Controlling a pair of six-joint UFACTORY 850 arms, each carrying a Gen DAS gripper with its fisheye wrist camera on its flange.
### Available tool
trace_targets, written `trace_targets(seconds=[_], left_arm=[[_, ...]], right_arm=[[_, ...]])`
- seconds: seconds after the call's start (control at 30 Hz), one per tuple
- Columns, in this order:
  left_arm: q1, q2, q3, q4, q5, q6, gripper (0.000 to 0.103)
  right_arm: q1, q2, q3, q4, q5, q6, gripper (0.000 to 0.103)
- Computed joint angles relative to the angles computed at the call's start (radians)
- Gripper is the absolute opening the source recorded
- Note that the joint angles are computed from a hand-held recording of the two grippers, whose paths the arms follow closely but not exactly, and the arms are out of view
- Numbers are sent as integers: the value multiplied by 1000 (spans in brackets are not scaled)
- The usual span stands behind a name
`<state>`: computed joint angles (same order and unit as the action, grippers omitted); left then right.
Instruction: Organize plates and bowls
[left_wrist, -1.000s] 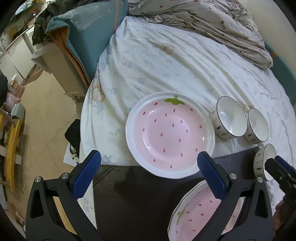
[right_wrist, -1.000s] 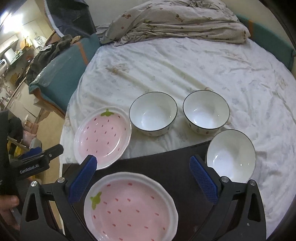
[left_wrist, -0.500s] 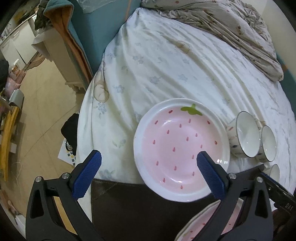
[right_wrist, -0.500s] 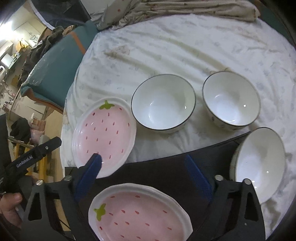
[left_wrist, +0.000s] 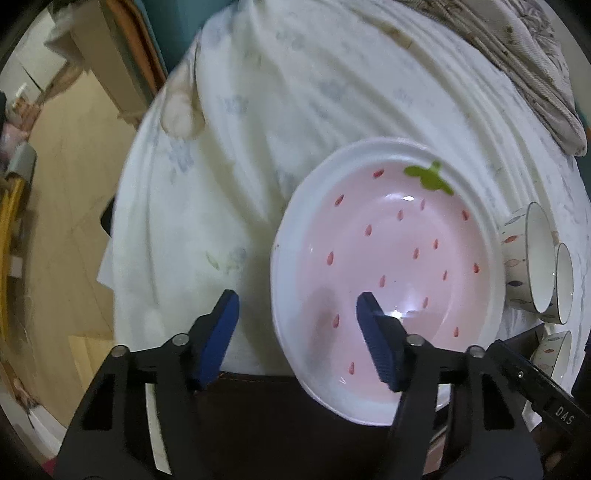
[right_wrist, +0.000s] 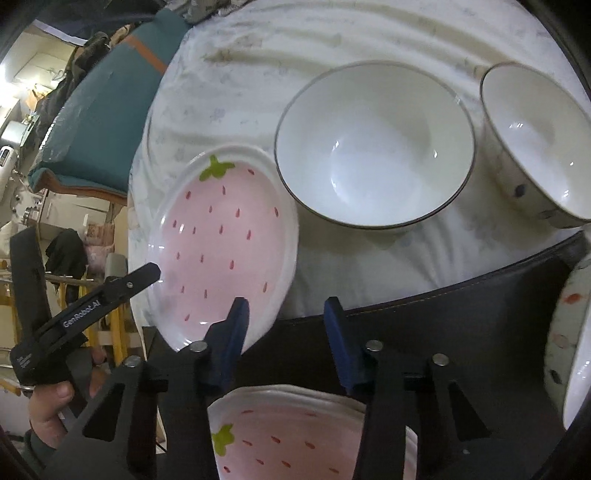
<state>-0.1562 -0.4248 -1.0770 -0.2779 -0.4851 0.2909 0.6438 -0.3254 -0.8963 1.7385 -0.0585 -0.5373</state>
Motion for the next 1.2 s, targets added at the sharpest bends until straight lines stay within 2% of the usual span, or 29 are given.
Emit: trace_targets(seconds=[0.17, 0.23, 0.33, 0.5, 0.8, 0.9, 1.0, 1.13, 1.2], left_arm=[[-10, -10, 5, 7, 8, 20, 59], [-12, -9, 8, -7, 7, 35, 54], [-18, -8, 14, -25, 10, 60, 49], [-18, -16, 8, -83, 6, 107, 48], [-28, -24, 3, -92, 15, 78, 47], [-10, -19, 5, -107, 2, 99, 42], [2, -14, 6, -139, -8, 113, 42], [3, -4, 16, -155, -10, 125, 41], [1, 2, 20, -135, -7, 118, 40]], right_arm=[[-12, -23, -1, 196, -20, -195, 37], [-15, -29, 2, 302, -30, -300, 36], [-15, -40, -8, 317, -22, -330, 36], [-27, -57, -10, 514, -52, -531, 36], [-26, -81, -25, 571, -56, -573, 38], [-21, -83, -33, 504, -40, -514, 39], [-13, -86, -42, 430, -17, -468, 39], [-11, -91, -47, 550, -15, -584, 39], [-9, -95, -51, 628, -39, -683, 35]])
